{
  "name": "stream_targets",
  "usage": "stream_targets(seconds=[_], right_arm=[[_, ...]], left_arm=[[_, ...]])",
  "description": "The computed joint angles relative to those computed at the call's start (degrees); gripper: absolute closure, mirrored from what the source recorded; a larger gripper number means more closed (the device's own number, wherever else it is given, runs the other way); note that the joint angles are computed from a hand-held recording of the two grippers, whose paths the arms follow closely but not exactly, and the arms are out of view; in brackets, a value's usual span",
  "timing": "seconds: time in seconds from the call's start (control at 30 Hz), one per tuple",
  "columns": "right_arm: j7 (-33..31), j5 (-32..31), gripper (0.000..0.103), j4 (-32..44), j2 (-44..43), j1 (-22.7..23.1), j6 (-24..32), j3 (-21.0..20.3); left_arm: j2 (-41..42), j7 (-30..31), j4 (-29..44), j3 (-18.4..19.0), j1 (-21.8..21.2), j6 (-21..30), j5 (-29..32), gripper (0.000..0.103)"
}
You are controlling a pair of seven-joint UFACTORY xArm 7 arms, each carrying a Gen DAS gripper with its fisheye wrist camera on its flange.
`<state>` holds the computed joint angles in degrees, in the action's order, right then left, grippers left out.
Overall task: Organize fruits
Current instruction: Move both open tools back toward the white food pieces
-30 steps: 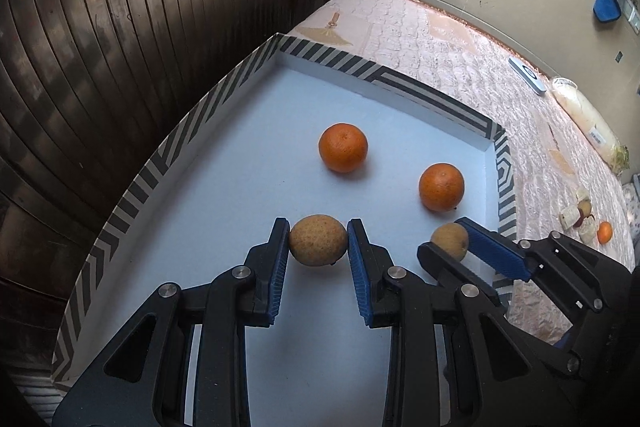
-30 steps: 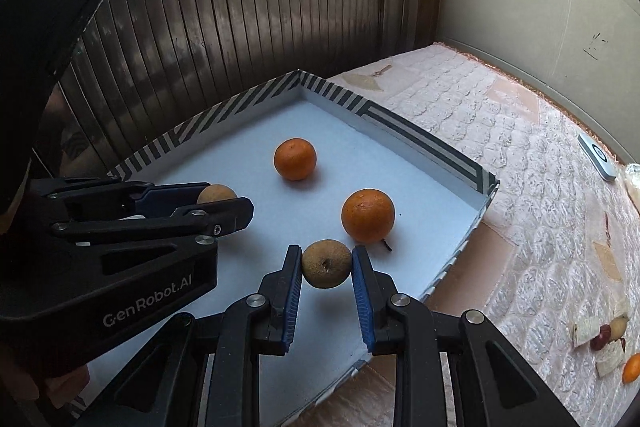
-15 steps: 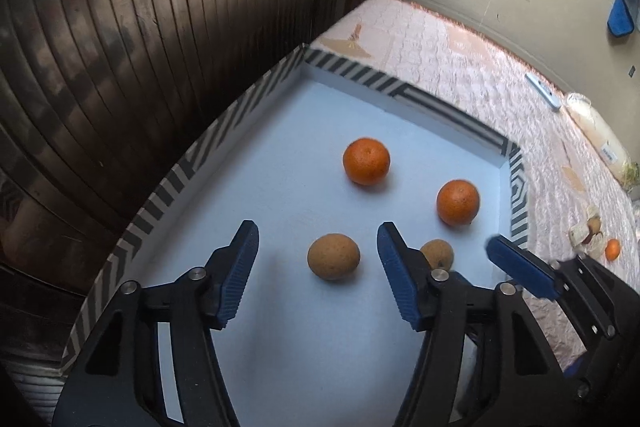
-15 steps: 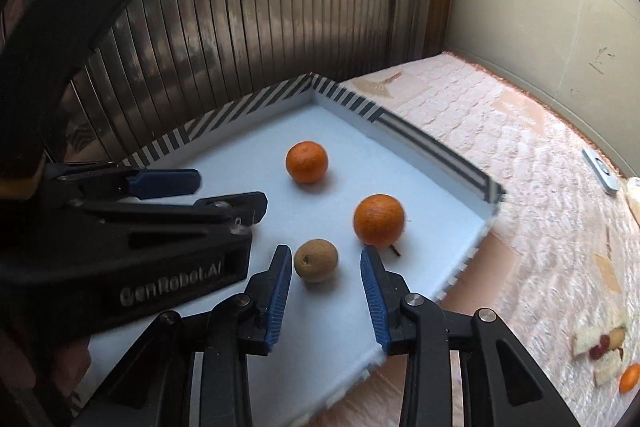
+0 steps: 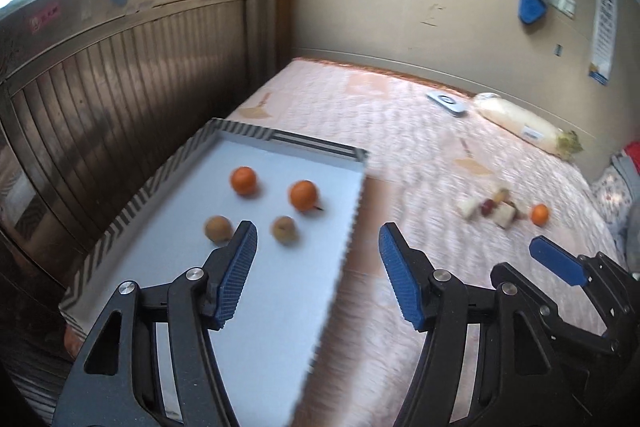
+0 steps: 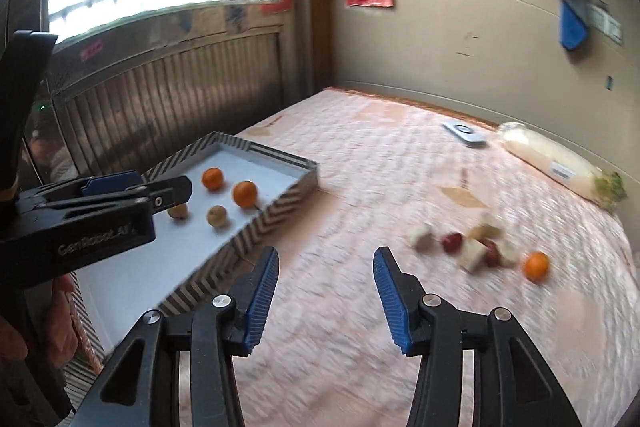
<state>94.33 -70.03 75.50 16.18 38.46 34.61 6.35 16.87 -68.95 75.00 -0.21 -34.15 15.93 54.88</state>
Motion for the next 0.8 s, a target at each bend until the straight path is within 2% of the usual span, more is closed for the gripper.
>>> stream_targets(seconds=[0.13, 0.3, 0.37, 0.47, 0.6, 0.73, 0.8], right_arm=[[2.7, -0.1, 0.055, -6.6, -6.0, 0.3, 4.1, 1.5], [7.2, -0.7, 0.055, -13.8, -12.8, -1.9, 7.3, 5.0], [7.9, 0.2, 0.055, -15.7, -14.4, -3.1, 8.4, 6.4], [7.1, 2.8, 0.055, -18.2, -16.6, -4.8, 9.6, 7.7], [8.1, 3.9, 0.055, -21.3, -18.9, -7.6, 8.7, 8.4], [8.9, 4.5, 0.055, -23.1, -19.4, -10.6, 5.7, 8.0], [8.7, 4.6, 0.055, -23.2, -19.2, -11.8, 4.3, 7.8]], left_arm=[[-0.7, 1.1, 0.1, -1.2, -1.7, 0.9, 1.1, 0.039], [0.3, -3.2, 2.8, -1.4, -4.6, 2.9, 8.1, 0.039], [1.5, -1.5, 4.1, -2.4, -4.4, 3.1, 7.2, 0.039], [4.6, 5.8, 7.3, -4.1, -3.8, 3.2, 1.1, 0.039], [10.0, 19.5, 12.6, -8.1, -1.3, 3.8, -11.5, 0.039], [16.9, 34.2, 20.5, -14.8, 2.9, 7.7, -25.1, 0.039], [20.5, 37.5, 26.1, -14.7, 2.0, 10.7, -27.9, 0.039]])
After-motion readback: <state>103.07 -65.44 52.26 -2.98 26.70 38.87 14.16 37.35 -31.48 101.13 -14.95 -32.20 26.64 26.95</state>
